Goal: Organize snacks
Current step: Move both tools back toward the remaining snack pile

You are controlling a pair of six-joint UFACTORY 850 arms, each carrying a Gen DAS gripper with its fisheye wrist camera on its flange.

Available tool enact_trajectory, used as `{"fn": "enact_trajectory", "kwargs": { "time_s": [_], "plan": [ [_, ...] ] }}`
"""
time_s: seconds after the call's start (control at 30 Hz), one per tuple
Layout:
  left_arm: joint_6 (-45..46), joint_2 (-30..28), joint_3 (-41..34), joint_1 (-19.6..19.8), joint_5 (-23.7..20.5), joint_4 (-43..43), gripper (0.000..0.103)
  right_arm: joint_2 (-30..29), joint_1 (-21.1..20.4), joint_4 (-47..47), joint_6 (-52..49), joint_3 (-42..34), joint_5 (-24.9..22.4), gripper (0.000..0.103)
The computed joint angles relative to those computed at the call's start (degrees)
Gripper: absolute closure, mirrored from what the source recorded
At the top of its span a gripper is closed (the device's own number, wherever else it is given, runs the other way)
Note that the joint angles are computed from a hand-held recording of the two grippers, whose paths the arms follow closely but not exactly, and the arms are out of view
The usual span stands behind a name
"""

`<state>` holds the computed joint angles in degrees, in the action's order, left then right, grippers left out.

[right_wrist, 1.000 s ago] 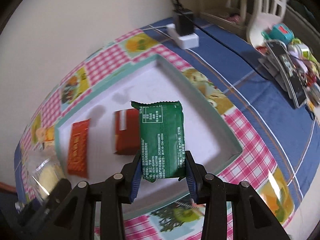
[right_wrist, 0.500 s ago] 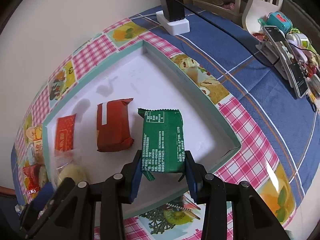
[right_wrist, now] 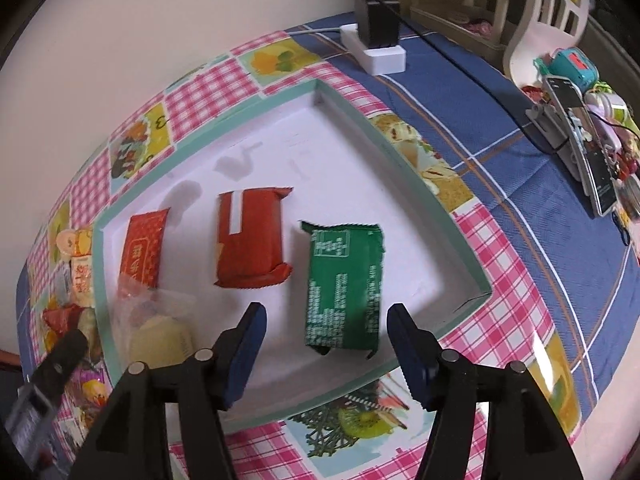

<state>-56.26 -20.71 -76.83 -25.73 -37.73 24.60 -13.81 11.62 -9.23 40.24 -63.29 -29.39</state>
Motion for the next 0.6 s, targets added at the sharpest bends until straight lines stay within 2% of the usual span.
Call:
{"fn": "enact_trajectory", "kwargs": {
  "time_s": [0.07, 0.13, 0.17, 0.27, 0.6],
  "plan": [
    [-1.8, 0.5, 0.7, 1.0, -0.6, 0.5, 0.007, -0.1, 0.7, 0.1, -1.4, -0.3, 0.2, 0.022],
    [-2.1, 1.2, 1.8, 2.0, -0.6, -0.4, 0.004, -0.1, 1.4, 0.3, -3.0, -0.5, 0.6, 0.021],
    [-2.3, 1.6, 2.3, 2.5, -0.5, -0.8, 0.000, -0.1, 1.9, 0.4, -3.7, -0.6, 0.9, 0.017],
    [-3.6, 2.6, 3.6, 3.6, -1.4, -0.6, 0.000, 0.2, 3.1, -1.9, -3.0, -0.7, 1.8, 0.000],
    [-8.7, 6.4, 7.0, 4.9, -6.1, 5.5, 0.000, 1.4, 6.9, -1.8, -5.1, -0.7, 3.2, 0.000]
  ]
}}
